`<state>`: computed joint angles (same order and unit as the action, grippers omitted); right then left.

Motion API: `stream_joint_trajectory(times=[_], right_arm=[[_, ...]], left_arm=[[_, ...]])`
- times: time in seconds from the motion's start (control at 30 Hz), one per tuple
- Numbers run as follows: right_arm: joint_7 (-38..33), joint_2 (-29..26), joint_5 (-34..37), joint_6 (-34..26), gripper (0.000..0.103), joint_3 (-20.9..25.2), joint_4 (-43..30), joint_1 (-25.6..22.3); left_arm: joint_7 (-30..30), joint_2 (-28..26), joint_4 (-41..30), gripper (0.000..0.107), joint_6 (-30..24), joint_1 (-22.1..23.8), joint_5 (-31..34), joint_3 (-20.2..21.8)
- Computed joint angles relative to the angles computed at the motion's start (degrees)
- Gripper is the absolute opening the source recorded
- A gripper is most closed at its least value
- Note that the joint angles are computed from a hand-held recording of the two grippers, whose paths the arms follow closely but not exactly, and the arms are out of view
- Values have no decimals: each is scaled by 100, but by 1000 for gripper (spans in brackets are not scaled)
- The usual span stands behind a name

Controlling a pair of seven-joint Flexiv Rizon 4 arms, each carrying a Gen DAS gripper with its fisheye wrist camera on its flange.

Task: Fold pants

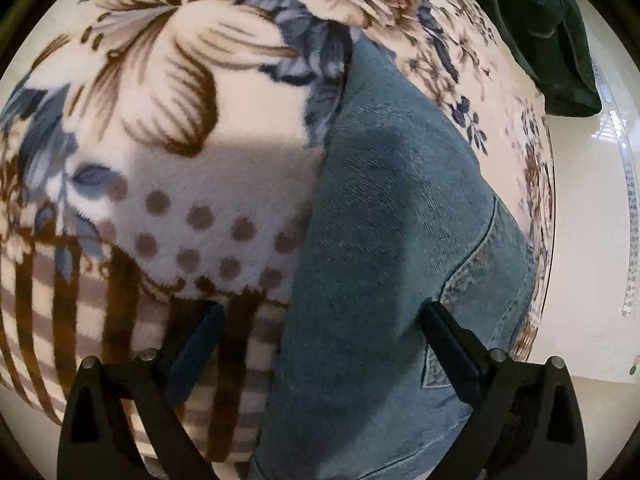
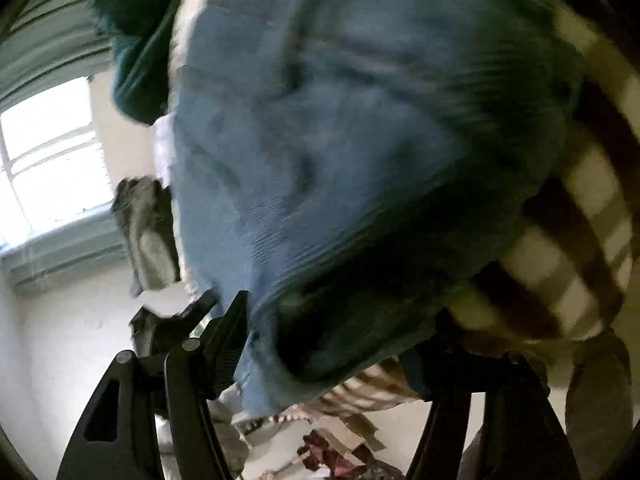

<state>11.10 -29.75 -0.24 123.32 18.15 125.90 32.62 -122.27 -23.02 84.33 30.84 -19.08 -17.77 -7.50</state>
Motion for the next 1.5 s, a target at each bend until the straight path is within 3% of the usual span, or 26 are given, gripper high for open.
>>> stream_joint_trajectory(times=[0.13, 0.27, 0.37, 0.5, 0.53, 0.63, 0.67, 0.7, 0.73, 0.77, 0.8, 0.97, 1.2, 1.37, 1.5], right_arm=[[20, 75, 932, 212, 69, -307, -79, 606], [-693, 191, 1371, 442, 69, -698, -257, 1012], [-734, 344, 889, -371, 69, -406, -205, 562], [-373, -119, 1051, 339, 72, -160, -302, 444], [-318, -151, 1123, 362, 79, -201, -381, 487], [-472, -121, 1457, 54, 79, -620, -722, 866], [-552, -87, 1574, -63, 78, -746, -785, 992], [-643, -5, 1694, -297, 70, -900, -838, 1141], [-742, 93, 1796, -529, 51, -1059, -864, 1298], [-832, 151, 1836, -641, 49, -1159, -880, 1397], [-944, 284, 1912, -922, 47, -1376, -889, 1597], [-1093, 758, 1966, -1670, 42, -2331, -888, 2403], [-800, 1538, 908, -2596, 40, -3443, -873, 3086], [-530, 1957, 129, -3075, 40, -3450, -1137, 2883], [-857, 1918, 171, -3640, 40, -2929, -1995, 2319]], left_arm=[[11, -24, -6, 101, -9, 11, -31, -10], [51, 7, 92, 101, 116, 40, -156, -31], [102, 35, 189, 101, 224, 70, -265, -48], [31, 26, 203, 101, 274, 46, -231, -30], [3, 16, 198, 101, 292, 36, -218, -27], [-91, -1, 208, 101, 383, 18, -203, -20], [-97, -1, 219, 101, 432, 17, -212, -25], [-94, -7, 225, 100, 498, 16, -223, -32], [-55, 4, 257, 96, 587, 19, -247, -48], [43, 27, 323, 75, 743, 30, -324, -86], [305, 62, 459, 43, 1037, 2, -606, -111], [324, 96, 255, 33, 898, -41, -348, -147], [39, 276, -184, 27, 565, -102, -172, -93], [-182, 279, -879, 26, 203, -84, -81, -74], [-320, 113, -1708, 26, -145, 1, 26, -24]])
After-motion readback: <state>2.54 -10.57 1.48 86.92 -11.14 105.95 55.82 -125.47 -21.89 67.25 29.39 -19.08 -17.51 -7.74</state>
